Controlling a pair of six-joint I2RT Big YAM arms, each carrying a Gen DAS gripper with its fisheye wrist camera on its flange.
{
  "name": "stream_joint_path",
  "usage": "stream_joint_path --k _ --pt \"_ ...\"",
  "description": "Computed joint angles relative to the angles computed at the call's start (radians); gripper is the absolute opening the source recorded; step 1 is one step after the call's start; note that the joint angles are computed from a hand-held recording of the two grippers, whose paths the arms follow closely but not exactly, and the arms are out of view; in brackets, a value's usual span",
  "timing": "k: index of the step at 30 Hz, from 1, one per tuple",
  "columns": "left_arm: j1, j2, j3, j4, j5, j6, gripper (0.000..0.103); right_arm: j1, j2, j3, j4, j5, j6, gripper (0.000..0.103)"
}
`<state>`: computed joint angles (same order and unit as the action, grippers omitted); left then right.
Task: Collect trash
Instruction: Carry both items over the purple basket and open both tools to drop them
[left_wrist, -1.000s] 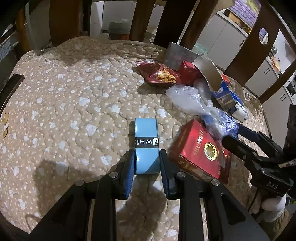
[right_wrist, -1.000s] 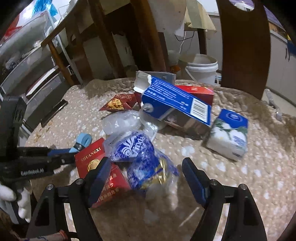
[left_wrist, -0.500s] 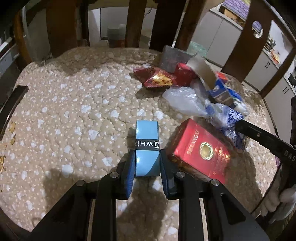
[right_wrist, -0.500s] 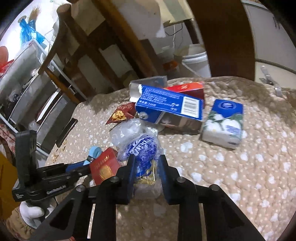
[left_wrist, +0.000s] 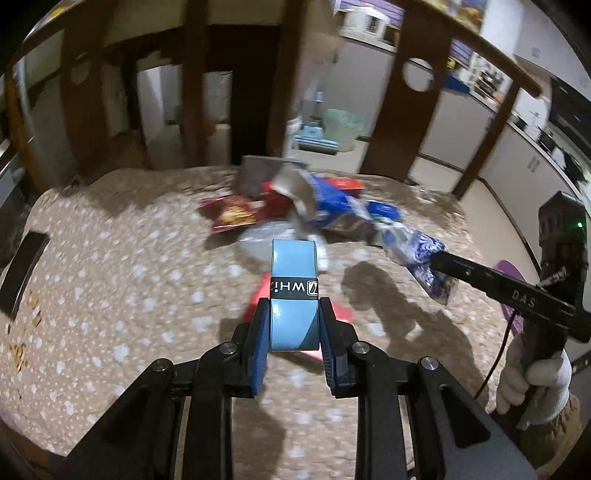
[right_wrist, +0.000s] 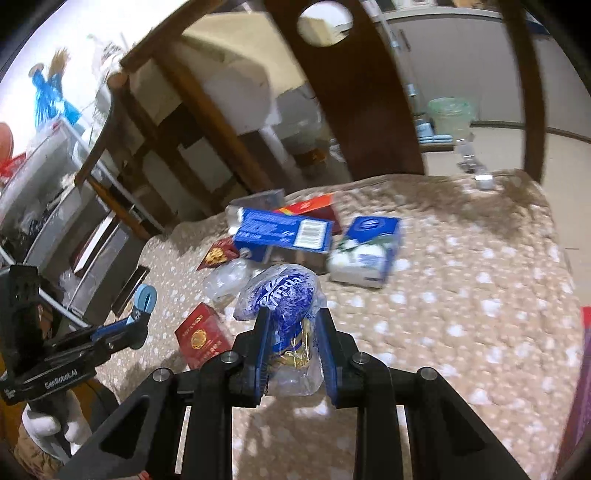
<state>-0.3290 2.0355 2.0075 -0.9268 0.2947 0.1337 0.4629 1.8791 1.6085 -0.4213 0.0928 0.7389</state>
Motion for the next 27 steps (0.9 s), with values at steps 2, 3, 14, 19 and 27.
stream_joint_path --k 2,3,14,19,27 --pt "-0.019 -0.008 -0.005 -0.003 0.006 0.014 0.024 -0.004 -0.039 -0.052 0.019 0.022 0.015 0.027" --pt "-0.028 -0.01 -0.005 -0.007 0.009 0.02 0.024 -0.008 -0.058 -0.078 0.029 0.031 0.023 0.027" --pt "-0.134 0.0 0.04 -0.064 0.042 0.087 0.024 -0.053 -0.251 -0.324 0.082 0.151 0.145 0.027" --pt "-0.196 0.043 0.116 -0.11 0.064 0.117 0.024 -0.078 -0.347 -0.429 0.079 0.216 0.211 0.027" --pt "-0.309 0.152 0.296 -0.212 0.114 0.148 0.024 -0.138 -0.523 -0.625 0.057 0.311 0.382 0.027"
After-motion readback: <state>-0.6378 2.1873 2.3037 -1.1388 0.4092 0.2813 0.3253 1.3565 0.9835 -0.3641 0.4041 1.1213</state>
